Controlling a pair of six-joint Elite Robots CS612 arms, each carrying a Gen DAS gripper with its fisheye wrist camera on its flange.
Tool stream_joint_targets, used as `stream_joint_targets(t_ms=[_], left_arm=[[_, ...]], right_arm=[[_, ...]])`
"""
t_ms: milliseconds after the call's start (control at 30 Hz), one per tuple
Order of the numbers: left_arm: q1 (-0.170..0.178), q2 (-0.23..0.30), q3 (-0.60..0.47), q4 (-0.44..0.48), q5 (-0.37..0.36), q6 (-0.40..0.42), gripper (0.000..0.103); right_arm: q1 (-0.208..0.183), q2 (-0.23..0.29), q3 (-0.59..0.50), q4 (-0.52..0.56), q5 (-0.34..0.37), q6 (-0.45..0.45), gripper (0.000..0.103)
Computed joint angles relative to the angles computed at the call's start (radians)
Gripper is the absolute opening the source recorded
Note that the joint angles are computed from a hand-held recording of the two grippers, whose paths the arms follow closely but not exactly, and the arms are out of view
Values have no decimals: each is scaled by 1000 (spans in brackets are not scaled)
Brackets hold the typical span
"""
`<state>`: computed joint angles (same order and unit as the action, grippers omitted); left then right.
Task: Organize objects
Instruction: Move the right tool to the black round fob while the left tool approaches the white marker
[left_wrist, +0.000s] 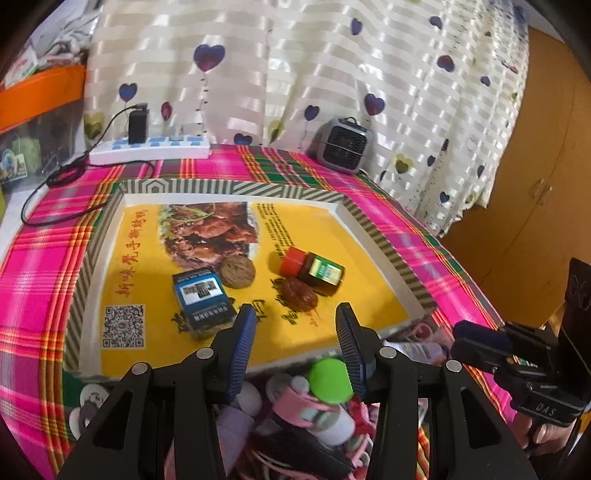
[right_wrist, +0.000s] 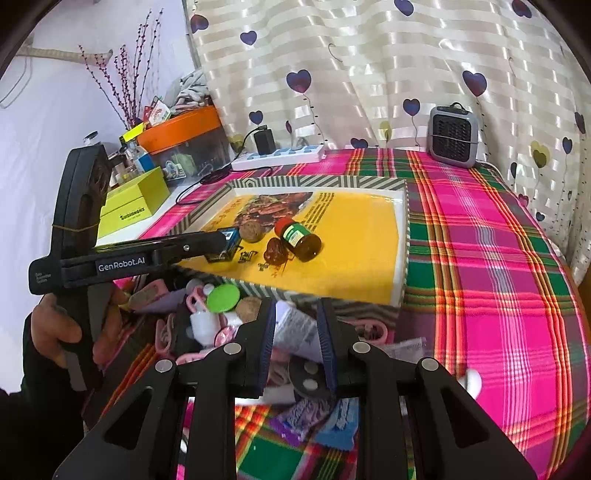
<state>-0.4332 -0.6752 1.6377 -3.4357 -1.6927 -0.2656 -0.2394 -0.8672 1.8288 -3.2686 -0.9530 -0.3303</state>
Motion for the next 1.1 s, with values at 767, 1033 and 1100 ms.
stream_joint_targets(t_ms=[767,1033,1100], left_arm=[[-43,-53,161,-84,-13,78,44],[-46,-55,181,-86,-36,90,44],[-47,-55,184,-88,-46,97,44]], right_arm=[[-33,-17,57,74,123,-126,0],[-53,-20,78,54,107,-121,0],[-58,-21,81,44,97,-110,0]])
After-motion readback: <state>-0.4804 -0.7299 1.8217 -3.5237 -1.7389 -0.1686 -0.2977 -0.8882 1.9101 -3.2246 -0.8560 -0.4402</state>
